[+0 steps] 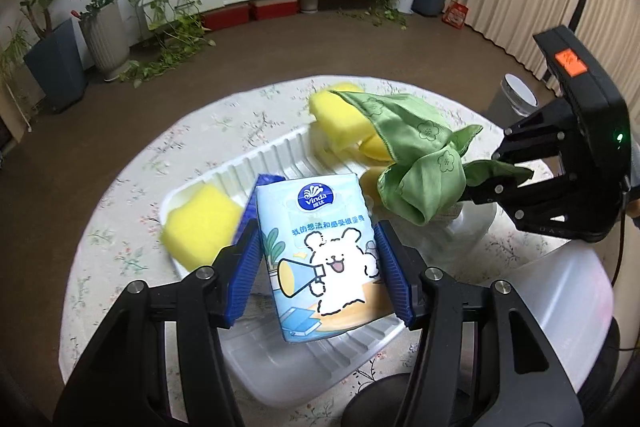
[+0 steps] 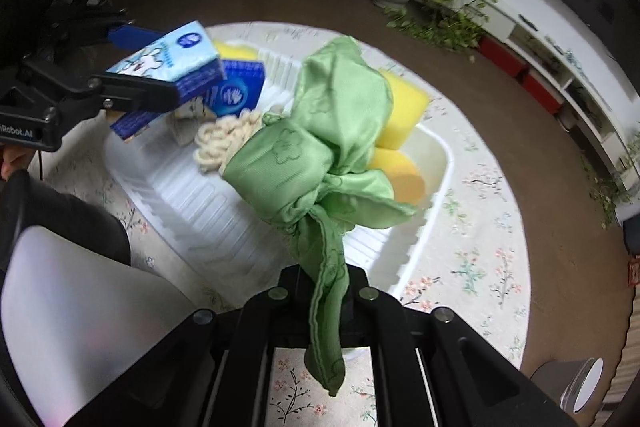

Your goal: Organize soft objects

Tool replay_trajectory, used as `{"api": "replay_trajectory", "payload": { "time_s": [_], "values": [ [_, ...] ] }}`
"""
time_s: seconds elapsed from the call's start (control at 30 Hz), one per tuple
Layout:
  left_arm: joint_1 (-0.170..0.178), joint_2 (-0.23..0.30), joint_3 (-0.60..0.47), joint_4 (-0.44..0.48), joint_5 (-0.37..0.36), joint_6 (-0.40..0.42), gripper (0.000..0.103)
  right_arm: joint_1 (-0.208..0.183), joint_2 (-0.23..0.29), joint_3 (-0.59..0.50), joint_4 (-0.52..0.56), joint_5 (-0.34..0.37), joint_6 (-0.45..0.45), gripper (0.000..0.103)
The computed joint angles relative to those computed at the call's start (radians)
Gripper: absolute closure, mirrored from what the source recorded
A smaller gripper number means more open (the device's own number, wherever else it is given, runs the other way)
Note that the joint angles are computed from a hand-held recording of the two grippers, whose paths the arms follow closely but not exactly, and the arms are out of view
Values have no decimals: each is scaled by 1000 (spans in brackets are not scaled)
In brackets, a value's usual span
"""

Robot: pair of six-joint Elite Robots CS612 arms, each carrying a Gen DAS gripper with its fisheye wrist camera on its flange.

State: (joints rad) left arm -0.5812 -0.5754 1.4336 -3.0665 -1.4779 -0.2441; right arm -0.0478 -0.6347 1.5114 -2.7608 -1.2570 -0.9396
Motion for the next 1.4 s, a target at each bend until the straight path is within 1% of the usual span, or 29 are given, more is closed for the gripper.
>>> {"api": "replay_trajectory", "payload": {
  "time_s": [0.07,0.23,0.43,0.53,0.6,0.63,0.67,0.73,0.77,0.97,1.03,1.07,1.23,1.3,1.4],
  "values": [
    [-1,6,-4,-4,2,12,49,1,1,-1,2,0,-2,96],
    [-1,6,-4,-11,-3,-1,48,6,3,-7,9,-9,-20,95],
    [-2,8,5,-41,-5,8,47,5,10,-23,21,-4,-33,93],
    [1,7,11,-52,-11,-4,45,3,18,-34,18,-8,-28,85],
    [0,6,10,-47,-5,-6,44,3,19,-32,-1,-12,-23,67],
    [-2,5,11,-46,1,-8,44,2,18,-31,-7,-9,-19,65],
    [-2,3,13,-47,2,-12,40,0,17,-29,-12,-4,-17,63],
    [-3,1,19,-58,4,-14,35,-1,14,-23,-24,0,-17,57],
    [-3,2,20,-60,6,-14,35,-2,13,-20,-33,3,-17,53],
    [-4,0,25,-58,14,-25,35,-3,9,-14,-47,3,-10,51],
    [-5,-3,27,-59,19,-23,35,-4,8,-13,-52,5,-8,48],
    [-6,-4,29,-60,22,-23,35,-5,7,-12,-55,6,-7,44],
    [-8,-8,38,-72,30,-34,35,-9,-2,-1,-64,15,-6,40],
    [-8,-10,43,-74,35,-36,35,-12,-7,5,-66,19,-16,34],
    [-11,-18,53,-79,48,-39,34,-17,-14,12,-74,21,-22,32]
  ]
}}
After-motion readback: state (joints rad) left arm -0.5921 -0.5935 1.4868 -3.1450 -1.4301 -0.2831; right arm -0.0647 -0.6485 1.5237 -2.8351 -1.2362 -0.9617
